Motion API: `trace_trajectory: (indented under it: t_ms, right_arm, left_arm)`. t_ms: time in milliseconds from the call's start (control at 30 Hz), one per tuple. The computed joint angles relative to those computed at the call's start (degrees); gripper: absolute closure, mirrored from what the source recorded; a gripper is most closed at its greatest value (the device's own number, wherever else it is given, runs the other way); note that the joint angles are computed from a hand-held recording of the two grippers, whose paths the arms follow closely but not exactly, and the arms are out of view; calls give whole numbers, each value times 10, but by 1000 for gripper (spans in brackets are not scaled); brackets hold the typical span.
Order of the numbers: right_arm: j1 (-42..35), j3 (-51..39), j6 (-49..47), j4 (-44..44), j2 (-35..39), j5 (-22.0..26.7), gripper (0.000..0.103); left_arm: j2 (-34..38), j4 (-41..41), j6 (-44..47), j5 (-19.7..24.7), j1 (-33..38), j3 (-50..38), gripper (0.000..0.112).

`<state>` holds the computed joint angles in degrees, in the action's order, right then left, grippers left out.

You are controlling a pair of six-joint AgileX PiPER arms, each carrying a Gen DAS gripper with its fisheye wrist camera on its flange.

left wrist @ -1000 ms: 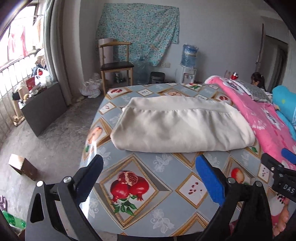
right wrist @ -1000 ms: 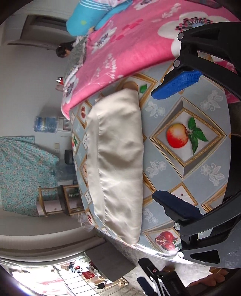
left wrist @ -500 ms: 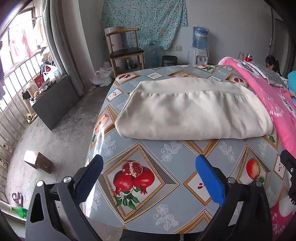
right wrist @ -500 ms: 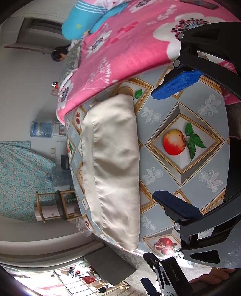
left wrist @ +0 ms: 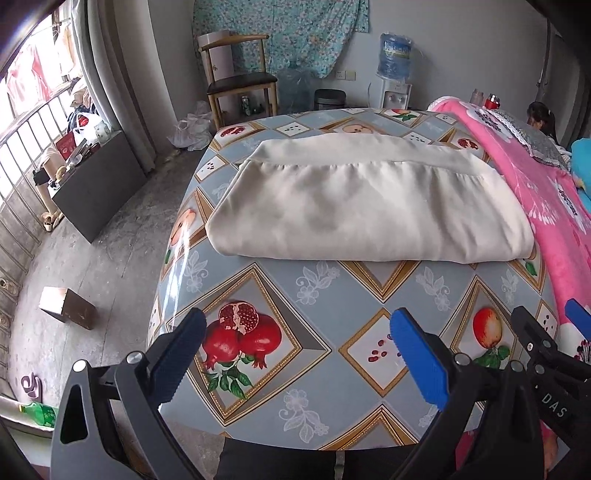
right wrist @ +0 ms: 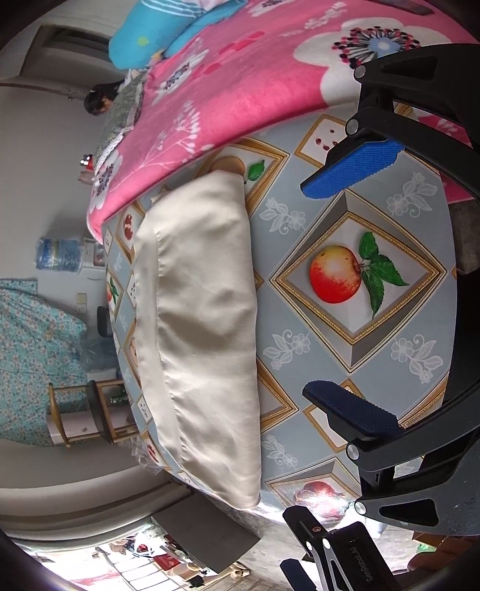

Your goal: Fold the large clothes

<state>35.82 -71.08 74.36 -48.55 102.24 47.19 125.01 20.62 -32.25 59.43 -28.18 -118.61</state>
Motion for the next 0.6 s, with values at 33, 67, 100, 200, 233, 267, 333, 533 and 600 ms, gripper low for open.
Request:
trace_trajectory:
  t_ms: [33, 67, 100, 200, 233, 267, 333, 533, 600]
  right_arm:
    - [1, -3, -2, 0, 2, 3, 7]
    - [1, -5, -5, 1, 4, 4, 7]
    - [1, -7, -7, 2, 5, 5, 7]
    - [1, -10, -11, 6, 6, 5, 7]
    - [1, -12, -12, 6, 8, 7, 7]
    - [2, -12, -10, 5, 8, 7, 7]
    - [1, -12, -13, 6, 9, 5, 7]
    - [3, -11, -16, 8, 10, 5, 7]
    - [3, -11, -18, 9, 10, 5, 7]
  left_arm:
    - [0, -1, 1, 0, 1, -1, 14]
    - [0, -2, 2, -1, 2, -1, 14]
    - [0, -1, 2, -1, 2, -1, 14]
    - [-2, 2, 0, -4, 2, 1, 14]
    - [-2, 2, -1, -4, 3, 1, 14]
    - [-3, 2, -2, -6, 3, 3, 14]
    - [-2, 2, -2, -5, 3, 2, 14]
    - [-3, -2, -2, -3, 5, 4, 14]
    - [-2, -3, -2, -2, 6, 2, 14]
